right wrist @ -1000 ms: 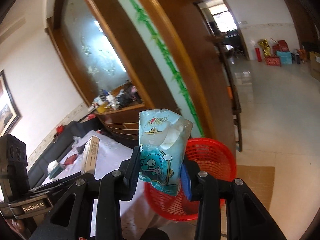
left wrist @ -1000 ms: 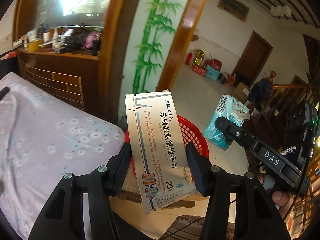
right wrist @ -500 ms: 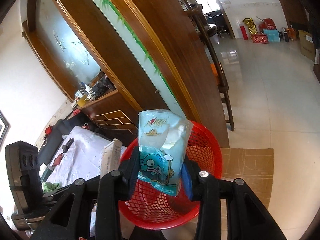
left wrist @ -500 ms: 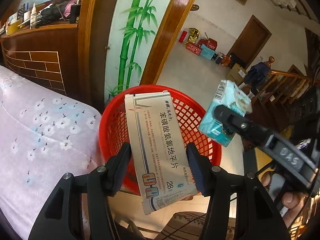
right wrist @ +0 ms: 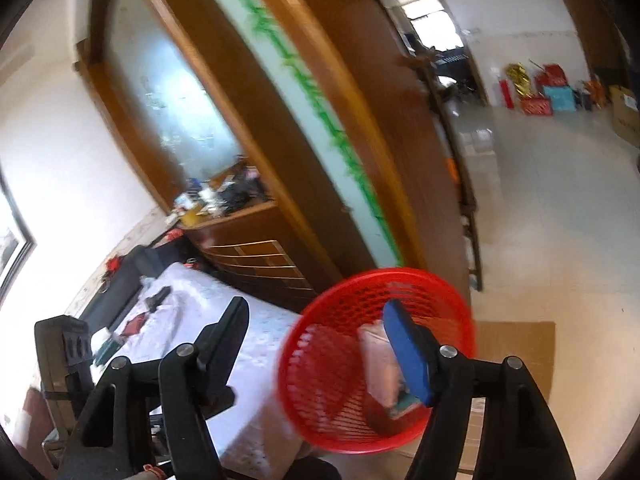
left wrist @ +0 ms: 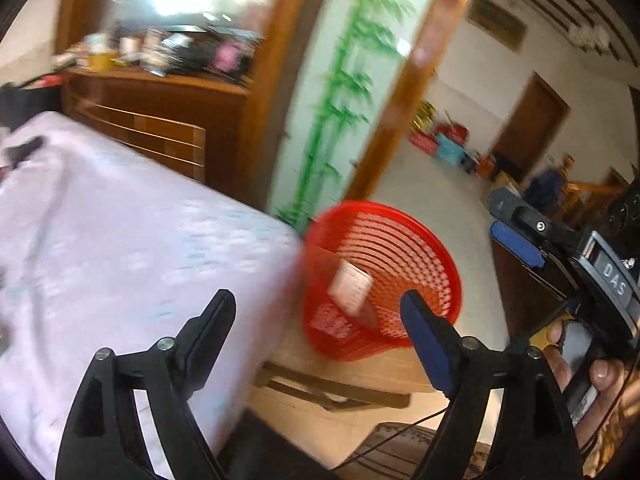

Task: Collect trash
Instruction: 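Open the right tool to drop the tissue pack while the left tool drops the medicine box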

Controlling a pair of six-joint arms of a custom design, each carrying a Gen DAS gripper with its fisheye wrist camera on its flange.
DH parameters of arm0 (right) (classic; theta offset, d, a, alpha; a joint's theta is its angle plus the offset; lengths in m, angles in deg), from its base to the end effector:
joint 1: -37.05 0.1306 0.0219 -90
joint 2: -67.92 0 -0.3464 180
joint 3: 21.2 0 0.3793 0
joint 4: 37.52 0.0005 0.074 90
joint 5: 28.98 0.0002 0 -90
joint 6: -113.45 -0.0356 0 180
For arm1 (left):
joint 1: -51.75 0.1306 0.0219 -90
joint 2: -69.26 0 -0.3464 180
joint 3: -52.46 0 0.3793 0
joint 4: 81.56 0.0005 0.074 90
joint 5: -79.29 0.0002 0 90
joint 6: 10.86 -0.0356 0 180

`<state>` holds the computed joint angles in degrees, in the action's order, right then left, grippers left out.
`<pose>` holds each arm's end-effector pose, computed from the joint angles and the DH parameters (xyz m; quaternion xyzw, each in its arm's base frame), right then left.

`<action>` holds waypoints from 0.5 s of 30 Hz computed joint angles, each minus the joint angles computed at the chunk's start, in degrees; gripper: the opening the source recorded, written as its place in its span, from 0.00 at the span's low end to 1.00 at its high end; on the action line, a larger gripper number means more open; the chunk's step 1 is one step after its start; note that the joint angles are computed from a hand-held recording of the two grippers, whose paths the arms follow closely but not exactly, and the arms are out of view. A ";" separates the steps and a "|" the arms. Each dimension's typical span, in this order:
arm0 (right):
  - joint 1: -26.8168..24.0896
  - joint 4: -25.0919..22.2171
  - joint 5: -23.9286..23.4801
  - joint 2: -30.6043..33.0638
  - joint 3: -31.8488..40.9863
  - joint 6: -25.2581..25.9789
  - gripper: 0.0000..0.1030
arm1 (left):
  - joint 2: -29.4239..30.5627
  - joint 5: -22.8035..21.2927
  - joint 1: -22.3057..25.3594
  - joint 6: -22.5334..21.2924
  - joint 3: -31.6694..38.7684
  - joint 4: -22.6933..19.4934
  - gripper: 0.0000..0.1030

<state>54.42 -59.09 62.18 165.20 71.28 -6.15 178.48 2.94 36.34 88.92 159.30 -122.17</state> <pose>0.5175 0.1606 0.3936 0.0958 0.8443 0.2022 0.4869 0.5705 -0.1665 0.3677 0.0921 0.9071 -0.1927 0.3627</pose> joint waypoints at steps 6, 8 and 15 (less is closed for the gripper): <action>6.17 2.07 -1.95 1.36 2.75 4.48 0.74 | -15.26 -9.68 5.36 2.60 -15.51 3.57 0.83; 8.47 2.47 -3.09 2.48 4.26 5.74 0.74 | -19.32 -12.25 7.39 3.06 -19.45 4.21 0.83; 15.78 2.17 -5.69 6.69 9.81 8.73 0.75 | -30.95 -19.01 16.22 6.76 -30.15 4.82 0.83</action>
<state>70.20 -56.92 56.49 171.89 81.09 2.57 147.53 -16.07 52.56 95.68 129.15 -117.35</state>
